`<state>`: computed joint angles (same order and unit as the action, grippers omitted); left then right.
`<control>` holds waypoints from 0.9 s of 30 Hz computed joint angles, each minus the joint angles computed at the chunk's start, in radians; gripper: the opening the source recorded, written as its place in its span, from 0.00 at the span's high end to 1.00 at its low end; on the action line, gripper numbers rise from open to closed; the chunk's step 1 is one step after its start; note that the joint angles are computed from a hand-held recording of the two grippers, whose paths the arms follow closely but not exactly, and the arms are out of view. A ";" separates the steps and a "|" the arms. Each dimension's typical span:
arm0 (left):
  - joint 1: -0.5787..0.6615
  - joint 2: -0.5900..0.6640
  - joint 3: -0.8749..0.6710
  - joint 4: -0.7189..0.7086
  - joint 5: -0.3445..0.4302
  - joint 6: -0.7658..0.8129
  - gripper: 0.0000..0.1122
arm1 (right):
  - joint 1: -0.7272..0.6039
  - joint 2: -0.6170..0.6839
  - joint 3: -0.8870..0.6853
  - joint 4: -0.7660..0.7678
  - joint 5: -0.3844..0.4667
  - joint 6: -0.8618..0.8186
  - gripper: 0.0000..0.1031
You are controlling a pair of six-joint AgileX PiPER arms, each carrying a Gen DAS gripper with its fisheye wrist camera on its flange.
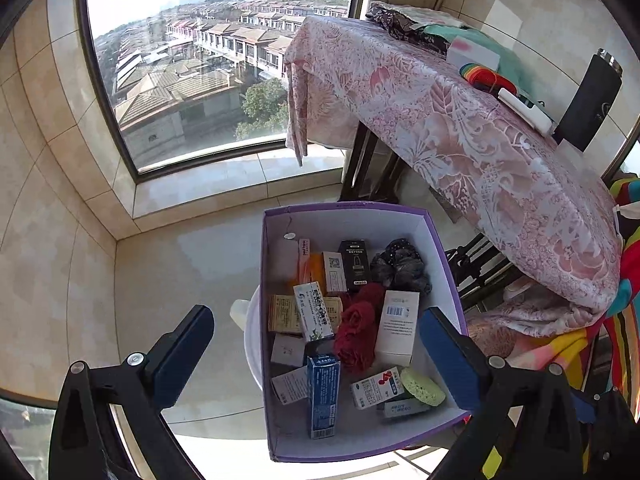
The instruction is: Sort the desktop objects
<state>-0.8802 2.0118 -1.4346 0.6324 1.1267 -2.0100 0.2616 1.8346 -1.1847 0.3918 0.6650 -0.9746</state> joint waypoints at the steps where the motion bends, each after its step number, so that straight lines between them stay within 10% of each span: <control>1: 0.008 -0.005 0.013 -0.006 -0.018 0.003 0.08 | 0.004 0.001 0.001 -0.003 -0.001 0.000 0.01; 22: 0.108 0.022 0.020 -0.052 -0.159 0.091 0.08 | 0.024 0.052 -0.006 -0.018 -0.001 -0.002 0.01; 27: 0.101 0.077 -0.061 -0.060 -0.046 0.124 0.08 | 0.022 0.057 -0.005 -0.021 -0.007 0.003 0.01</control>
